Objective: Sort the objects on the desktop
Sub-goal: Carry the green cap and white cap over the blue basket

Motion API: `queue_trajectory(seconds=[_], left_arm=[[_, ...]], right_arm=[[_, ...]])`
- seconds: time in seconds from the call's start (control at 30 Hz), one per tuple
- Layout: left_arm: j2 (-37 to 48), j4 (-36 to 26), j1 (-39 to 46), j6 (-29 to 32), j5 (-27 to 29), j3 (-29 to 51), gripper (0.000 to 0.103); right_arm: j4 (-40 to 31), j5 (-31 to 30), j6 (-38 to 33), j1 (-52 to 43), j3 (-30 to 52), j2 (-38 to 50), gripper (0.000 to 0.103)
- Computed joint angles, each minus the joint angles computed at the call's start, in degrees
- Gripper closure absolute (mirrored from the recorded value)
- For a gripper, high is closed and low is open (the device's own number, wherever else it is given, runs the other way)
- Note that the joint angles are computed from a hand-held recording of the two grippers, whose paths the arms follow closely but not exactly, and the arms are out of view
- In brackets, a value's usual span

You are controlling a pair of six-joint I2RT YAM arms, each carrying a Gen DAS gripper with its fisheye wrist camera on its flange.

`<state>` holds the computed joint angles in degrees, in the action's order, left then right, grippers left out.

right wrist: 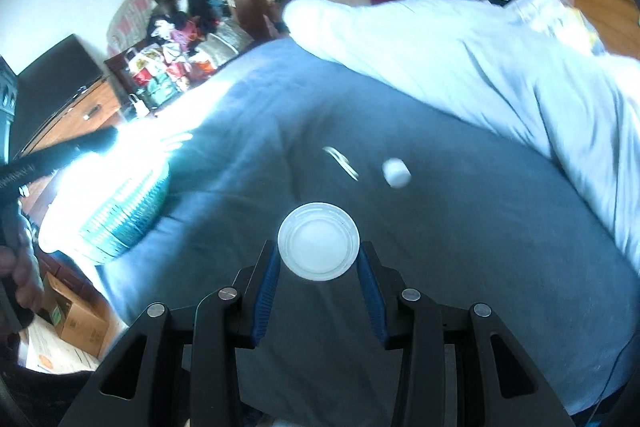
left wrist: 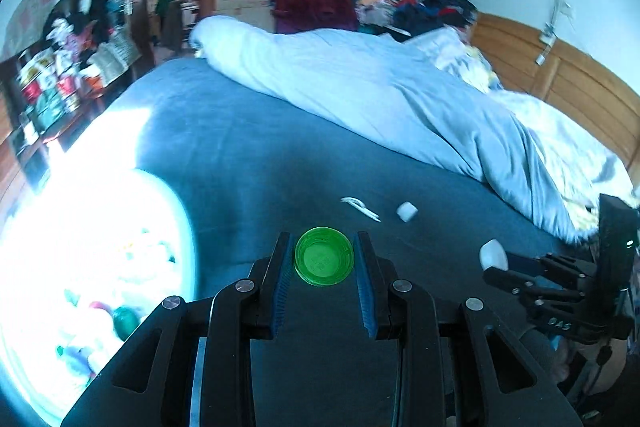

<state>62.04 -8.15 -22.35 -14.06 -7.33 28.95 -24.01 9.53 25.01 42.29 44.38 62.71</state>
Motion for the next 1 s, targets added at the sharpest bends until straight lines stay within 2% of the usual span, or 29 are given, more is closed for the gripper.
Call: queue_trajectory(seconds=[0.17,0.37,0.6,0.83,1.0], left_arm=[[-6.2,-4.1,7.1,1.9,1.4,-0.3,0.077],[-10.9,-8.0,21.9,5.9,9.2,-0.6,0.077],[-8.8,-8.2,35.9,9.7,16.9,0.0,0.077],[-5.0,-7.7,41.0,12.7,15.9,1.1,0.077],[-0.4,-7.3,45.4,15.8,17.6,1.5,0.077]], right_arm=[[-2.0,2.1,-1.3,4.1,10.3,5.9,0.06],[-2.8,3.2,-3.5,7.9,22.7,14.6,0.06],[-4.2,2.8,-6.1,12.5,36.9,25.8,0.06],[-7.7,0.9,-6.9,15.8,51.4,37.8,0.06],[-12.9,-1.9,-8.0,16.7,64.8,47.4,0.06]])
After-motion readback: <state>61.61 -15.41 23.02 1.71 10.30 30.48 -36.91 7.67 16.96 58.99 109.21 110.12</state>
